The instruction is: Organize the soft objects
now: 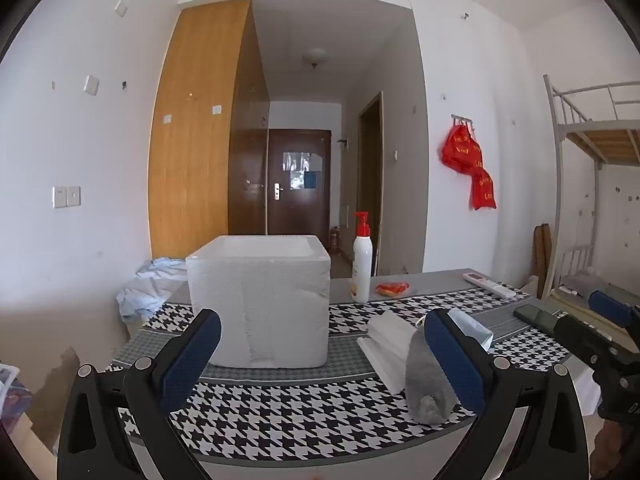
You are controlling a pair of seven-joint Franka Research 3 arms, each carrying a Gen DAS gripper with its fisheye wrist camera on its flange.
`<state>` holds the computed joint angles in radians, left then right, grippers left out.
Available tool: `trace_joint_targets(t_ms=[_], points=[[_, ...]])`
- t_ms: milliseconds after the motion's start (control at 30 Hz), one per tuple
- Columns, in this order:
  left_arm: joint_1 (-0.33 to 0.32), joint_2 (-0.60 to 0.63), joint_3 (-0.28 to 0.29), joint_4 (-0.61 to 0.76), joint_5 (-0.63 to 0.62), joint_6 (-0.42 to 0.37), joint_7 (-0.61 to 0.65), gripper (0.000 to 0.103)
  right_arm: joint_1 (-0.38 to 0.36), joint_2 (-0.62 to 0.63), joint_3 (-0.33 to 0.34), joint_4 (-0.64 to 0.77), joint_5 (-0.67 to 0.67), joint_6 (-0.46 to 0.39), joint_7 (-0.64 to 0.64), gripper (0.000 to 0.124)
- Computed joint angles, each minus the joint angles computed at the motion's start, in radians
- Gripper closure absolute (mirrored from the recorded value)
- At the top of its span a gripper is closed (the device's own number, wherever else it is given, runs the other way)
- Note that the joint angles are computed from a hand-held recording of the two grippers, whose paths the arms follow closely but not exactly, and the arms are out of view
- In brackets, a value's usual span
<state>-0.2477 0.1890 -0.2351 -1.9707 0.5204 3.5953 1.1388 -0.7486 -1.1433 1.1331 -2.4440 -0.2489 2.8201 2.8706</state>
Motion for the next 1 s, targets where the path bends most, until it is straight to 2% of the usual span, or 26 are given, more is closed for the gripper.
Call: trace_joint_targets(t_ms=[133, 333, 367, 400, 433, 600, 733, 833, 1000], points=[[0.078, 0.012, -0.045, 0.033, 0.165, -0.004, -0.145, 0.001, -0.006, -0.025, 0.004, -0.006, 0.001, 0.006, 0.017, 0.021], [0.090, 0.002, -0.022, 0.032, 0.232, 0.024, -0.197, 0.001, 0.003, -0.009, -0.008, 0.001, -0.002, -0.006, 0.003, 0.021], [0.083, 0.001, -0.011, 0.028, 0.228, 0.033, -0.196, 0.001, -0.005, -0.010, -0.004, -0.003, -0.002, 0.003, 0.008, 0.021], [0.041, -0.003, 0.000, 0.007, 0.154, 0.031, -0.131, 0.001, -0.008, -0.009, -0.003, -0.003, -0.003, 0.004, 0.008, 0.021], [0.034, 0.003, -0.009, 0.020, 0.150, 0.004, -0.124, 0.001, 0.001, -0.015, -0.007, -0.007, -0.002, 0.001, 0.008, 0.021], [0.035, 0.003, -0.013, 0.018, 0.149, -0.003, -0.124, 0.001, -0.002, -0.020, -0.003, -0.009, -0.003, 0.003, 0.012, 0.021], [0.054, 0.008, -0.027, 0.030, 0.195, -0.006, -0.168, 0.001, 0.001, -0.024, -0.003, -0.010, -0.003, 0.001, 0.012, 0.021], [0.038, 0.006, -0.015, 0.026, 0.161, -0.010, -0.143, 0.001, 0.002, -0.025, -0.005, -0.011, -0.002, 0.000, 0.013, 0.021], [0.063, 0.016, -0.034, 0.045, 0.212, -0.025, -0.198, 0.001, 0.004, -0.024, -0.006, -0.010, -0.004, -0.006, 0.011, 0.021]])
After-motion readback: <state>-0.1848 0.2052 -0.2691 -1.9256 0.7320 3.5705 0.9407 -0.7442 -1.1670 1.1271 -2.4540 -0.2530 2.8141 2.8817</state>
